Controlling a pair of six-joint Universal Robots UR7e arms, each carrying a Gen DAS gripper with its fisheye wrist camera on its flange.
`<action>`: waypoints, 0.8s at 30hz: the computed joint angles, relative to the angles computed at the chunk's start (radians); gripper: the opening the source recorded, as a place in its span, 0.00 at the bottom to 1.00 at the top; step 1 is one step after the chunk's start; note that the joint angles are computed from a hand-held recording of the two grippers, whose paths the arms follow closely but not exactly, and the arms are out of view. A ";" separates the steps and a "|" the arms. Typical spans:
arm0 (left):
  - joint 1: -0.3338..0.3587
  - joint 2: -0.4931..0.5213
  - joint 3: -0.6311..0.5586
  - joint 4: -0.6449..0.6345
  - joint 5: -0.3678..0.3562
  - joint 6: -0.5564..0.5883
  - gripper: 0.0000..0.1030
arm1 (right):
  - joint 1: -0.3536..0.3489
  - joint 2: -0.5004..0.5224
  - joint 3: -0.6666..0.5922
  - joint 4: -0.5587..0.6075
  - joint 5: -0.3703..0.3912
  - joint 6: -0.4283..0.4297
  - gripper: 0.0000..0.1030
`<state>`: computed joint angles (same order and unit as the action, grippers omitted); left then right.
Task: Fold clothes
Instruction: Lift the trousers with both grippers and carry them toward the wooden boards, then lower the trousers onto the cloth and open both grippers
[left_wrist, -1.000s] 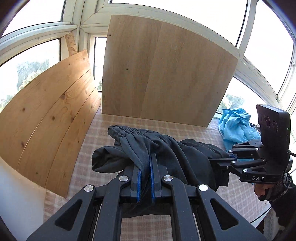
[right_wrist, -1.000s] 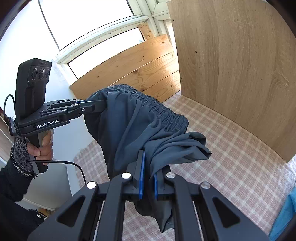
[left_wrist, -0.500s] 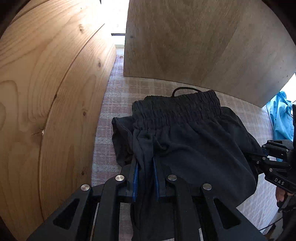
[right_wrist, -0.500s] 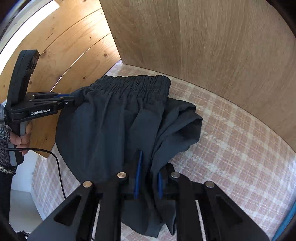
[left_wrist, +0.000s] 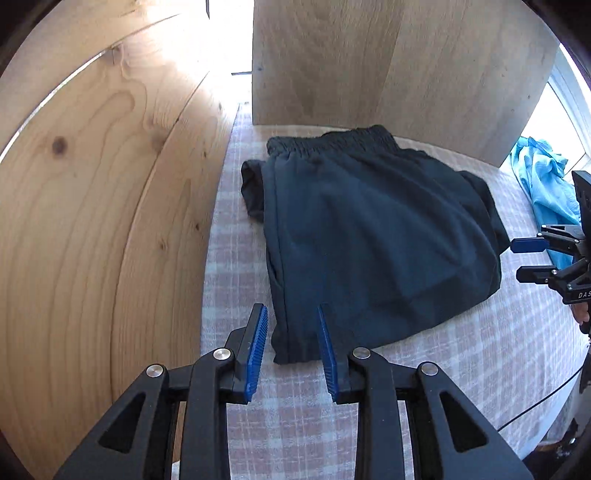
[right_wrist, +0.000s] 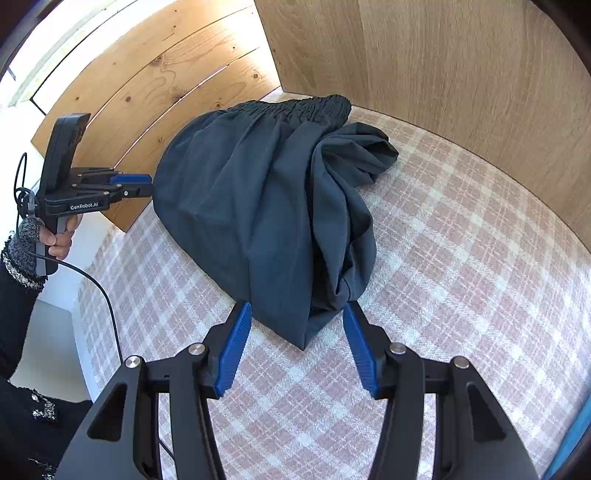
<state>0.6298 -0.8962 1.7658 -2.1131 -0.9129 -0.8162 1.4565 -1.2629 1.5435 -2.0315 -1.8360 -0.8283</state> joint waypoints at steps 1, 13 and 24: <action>0.004 0.004 0.002 -0.002 -0.003 0.003 0.25 | 0.000 0.005 0.001 -0.008 -0.007 -0.014 0.50; 0.054 0.072 -0.010 -0.115 -0.067 0.134 0.33 | 0.003 0.059 0.047 -0.136 -0.080 -0.154 0.50; 0.075 0.070 -0.050 -0.145 -0.144 0.164 0.06 | 0.002 0.113 -0.112 0.162 0.011 0.023 0.08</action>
